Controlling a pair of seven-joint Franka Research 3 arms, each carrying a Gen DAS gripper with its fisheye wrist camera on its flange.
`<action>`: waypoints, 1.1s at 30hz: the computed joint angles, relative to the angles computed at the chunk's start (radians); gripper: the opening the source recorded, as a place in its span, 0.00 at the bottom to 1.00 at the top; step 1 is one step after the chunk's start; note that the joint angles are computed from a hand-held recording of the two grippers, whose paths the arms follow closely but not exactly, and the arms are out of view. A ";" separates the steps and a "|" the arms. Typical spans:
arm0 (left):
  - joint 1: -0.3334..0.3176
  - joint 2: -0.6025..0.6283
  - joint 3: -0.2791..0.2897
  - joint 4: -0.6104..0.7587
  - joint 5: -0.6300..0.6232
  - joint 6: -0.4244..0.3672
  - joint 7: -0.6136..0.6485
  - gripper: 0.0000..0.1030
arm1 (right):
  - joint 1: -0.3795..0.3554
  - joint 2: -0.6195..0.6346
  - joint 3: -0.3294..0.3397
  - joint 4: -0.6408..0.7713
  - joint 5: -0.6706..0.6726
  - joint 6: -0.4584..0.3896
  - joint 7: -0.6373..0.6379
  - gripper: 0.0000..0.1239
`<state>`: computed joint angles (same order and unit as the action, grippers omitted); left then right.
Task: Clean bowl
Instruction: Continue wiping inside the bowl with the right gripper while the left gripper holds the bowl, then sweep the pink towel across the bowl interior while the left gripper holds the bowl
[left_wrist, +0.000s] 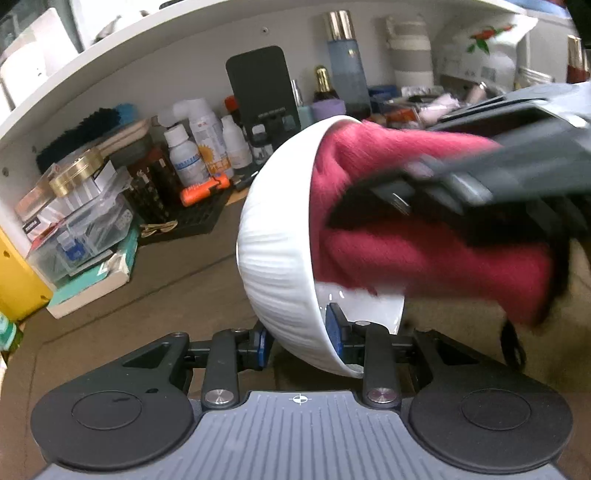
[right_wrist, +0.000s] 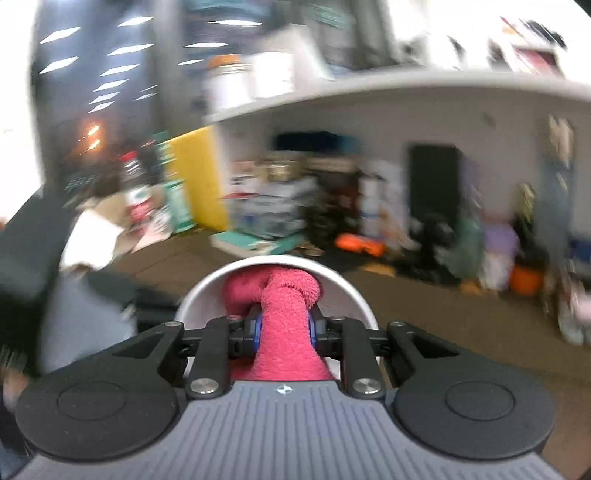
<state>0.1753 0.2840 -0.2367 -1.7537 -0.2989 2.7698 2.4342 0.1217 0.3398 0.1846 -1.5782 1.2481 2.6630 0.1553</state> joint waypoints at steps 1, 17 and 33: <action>0.001 0.005 0.004 0.017 0.014 -0.021 0.008 0.31 | 0.011 -0.011 -0.007 -0.020 -0.033 0.013 0.007 0.18; -0.001 0.078 -0.013 0.022 0.064 0.119 -0.417 0.78 | -0.060 0.133 0.007 0.073 -0.110 -0.070 0.519 0.21; 0.016 0.037 -0.012 0.020 0.134 0.055 -0.158 0.33 | 0.001 0.187 -0.040 0.221 -0.401 -0.134 0.722 0.20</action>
<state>0.1910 0.3213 -0.2486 -1.7332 -0.1652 2.8244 2.2761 0.1224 0.5265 0.1448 -1.3572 0.8469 2.5288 0.8776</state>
